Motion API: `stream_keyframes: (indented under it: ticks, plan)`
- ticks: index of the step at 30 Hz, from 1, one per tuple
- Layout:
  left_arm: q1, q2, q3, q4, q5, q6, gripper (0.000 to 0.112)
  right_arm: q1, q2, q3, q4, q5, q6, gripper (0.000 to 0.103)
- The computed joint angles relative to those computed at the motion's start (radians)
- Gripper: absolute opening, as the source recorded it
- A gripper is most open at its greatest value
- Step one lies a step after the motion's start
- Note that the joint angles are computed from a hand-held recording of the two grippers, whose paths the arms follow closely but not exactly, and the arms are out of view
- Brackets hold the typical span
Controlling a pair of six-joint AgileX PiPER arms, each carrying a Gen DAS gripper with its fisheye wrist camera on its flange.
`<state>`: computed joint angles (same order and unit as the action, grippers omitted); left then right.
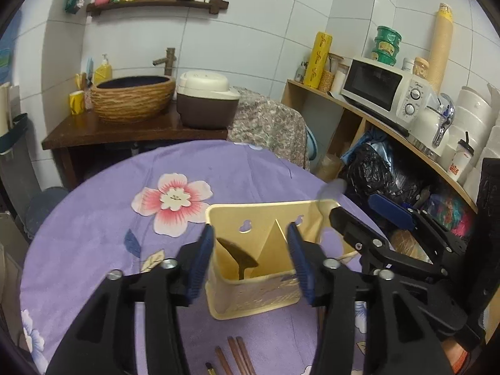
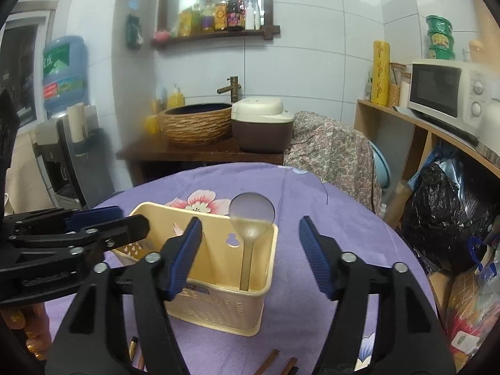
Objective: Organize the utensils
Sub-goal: 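Withdraw both grippers from the holder back toward the utensils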
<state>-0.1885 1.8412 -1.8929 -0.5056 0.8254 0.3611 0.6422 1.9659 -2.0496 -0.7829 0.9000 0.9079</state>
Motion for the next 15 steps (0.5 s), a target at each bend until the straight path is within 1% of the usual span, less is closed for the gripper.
stream_keyframes:
  ticks: [1,2,4,5,7,8,12,15]
  plan:
    - [0.003,-0.031,0.043,-0.008,-0.03,0.015,0.066,0.003,-0.014,0.022,-0.014,-0.008,0.018,0.066]
    - [0.012,-0.066,0.091,-0.031,-0.06,0.043,0.068,0.008,-0.027,0.04,-0.031,-0.01,0.037,0.066]
    - [0.023,-0.116,0.157,-0.061,-0.091,0.082,0.071,0.027,-0.072,0.107,-0.087,-0.031,0.096,0.067]
    - [0.029,-0.145,0.196,-0.068,-0.11,0.097,0.075,0.042,-0.094,0.137,-0.122,-0.029,0.126,0.071]
    - [0.037,-0.21,0.287,-0.049,-0.161,0.091,0.081,0.074,-0.127,0.179,-0.18,-0.001,0.176,0.074]
    - [0.043,-0.233,0.319,-0.041,-0.174,0.084,0.083,0.09,-0.147,0.203,-0.196,0.014,0.193,0.075]
    - [0.103,-0.327,0.477,-0.109,-0.191,0.159,0.087,0.152,-0.237,0.314,-0.214,0.069,0.249,0.076]
    - [0.122,-0.386,0.588,-0.099,-0.224,0.181,0.088,0.209,-0.307,0.429,-0.232,0.099,0.313,0.077]
